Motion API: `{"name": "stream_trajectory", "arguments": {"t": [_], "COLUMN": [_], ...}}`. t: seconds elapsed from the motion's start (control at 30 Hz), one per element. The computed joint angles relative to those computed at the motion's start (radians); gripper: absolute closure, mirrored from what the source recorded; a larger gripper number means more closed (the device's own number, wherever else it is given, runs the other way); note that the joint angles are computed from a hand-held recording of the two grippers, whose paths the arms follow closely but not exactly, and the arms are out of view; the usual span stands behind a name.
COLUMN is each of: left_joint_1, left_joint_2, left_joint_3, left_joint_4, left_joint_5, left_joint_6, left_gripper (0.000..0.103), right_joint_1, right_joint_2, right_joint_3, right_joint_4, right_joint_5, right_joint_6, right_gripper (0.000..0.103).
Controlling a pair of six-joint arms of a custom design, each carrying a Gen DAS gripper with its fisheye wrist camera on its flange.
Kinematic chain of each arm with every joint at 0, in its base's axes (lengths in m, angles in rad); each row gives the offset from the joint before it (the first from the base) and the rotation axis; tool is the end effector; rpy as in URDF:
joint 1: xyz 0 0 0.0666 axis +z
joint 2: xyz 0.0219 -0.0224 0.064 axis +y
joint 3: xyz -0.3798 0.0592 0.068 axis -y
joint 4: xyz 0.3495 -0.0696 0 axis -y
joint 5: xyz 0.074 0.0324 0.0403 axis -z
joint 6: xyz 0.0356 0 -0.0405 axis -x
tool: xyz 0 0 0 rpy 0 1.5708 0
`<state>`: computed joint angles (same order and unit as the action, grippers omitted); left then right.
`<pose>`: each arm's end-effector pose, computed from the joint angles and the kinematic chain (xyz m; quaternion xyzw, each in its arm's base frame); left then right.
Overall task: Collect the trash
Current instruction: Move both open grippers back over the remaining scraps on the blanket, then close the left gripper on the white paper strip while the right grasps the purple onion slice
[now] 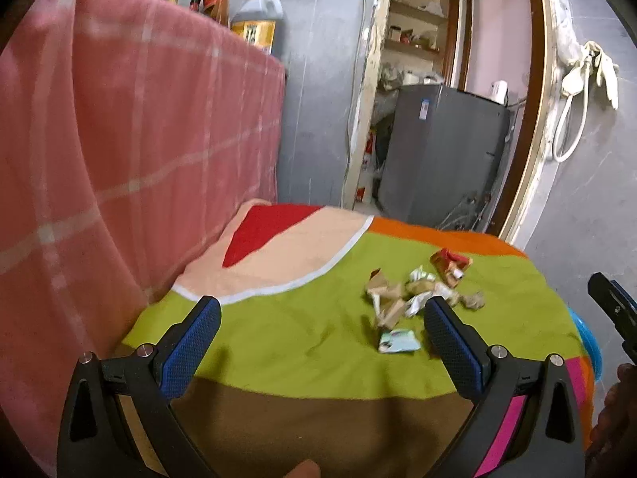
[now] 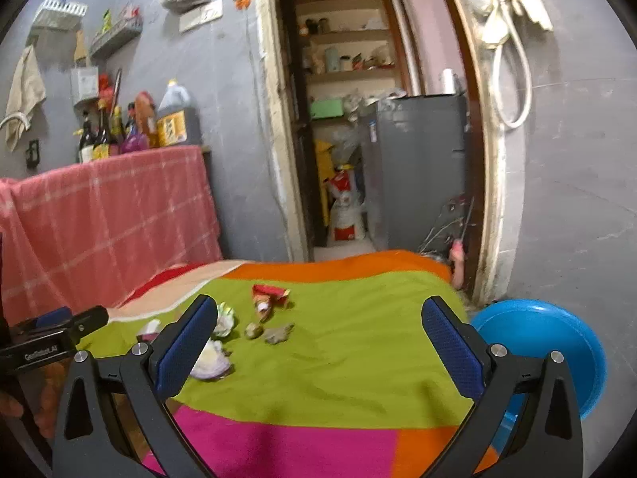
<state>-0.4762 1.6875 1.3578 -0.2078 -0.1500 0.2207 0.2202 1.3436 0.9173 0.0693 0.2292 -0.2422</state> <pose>0.4982 -0.2514 0.3307 0.0738 0.8647 -0.1070 0.4852 0.4142 0.0840 0.3333 0.0742 0.8153 0.0384 0.5730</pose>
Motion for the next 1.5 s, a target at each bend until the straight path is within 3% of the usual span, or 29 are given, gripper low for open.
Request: {"name": "stream_trajectory", "arguments": {"t": [0.27,0.63,1.0,1.27,1.5], "left_joint_1": [0.020,0.031,0.035,0.032,0.048], "left_joint_2": [0.031,0.108,0.144,0.134,0.108], "left_joint_3": [0.041,0.163,0.217,0.211,0.172], "left_joint_4": [-0.073,-0.228,-0.273,-0.274,-0.255], "left_joint_5": [0.091,0.226,0.302,0.259,0.231], "left_joint_6": [-0.018,-0.037,-0.007,-0.006,0.003], "left_gripper": [0.005,0.056,0.099,0.101,0.102], "right_joint_1": [0.005,-0.009,0.012,0.021,0.038], "right_joint_2": [0.072,0.141,0.226,0.274,0.319], "right_joint_3": [0.065,0.154,0.268,0.334,0.394], "right_joint_4": [-0.093,-0.243,-0.410,-0.486,-0.527], "right_joint_5": [-0.073,-0.188,-0.303,-0.361,-0.377], "right_joint_6": [0.002,0.036,0.119,0.152,0.165], "right_gripper": [0.000,0.023,0.029,0.030,0.038]}}
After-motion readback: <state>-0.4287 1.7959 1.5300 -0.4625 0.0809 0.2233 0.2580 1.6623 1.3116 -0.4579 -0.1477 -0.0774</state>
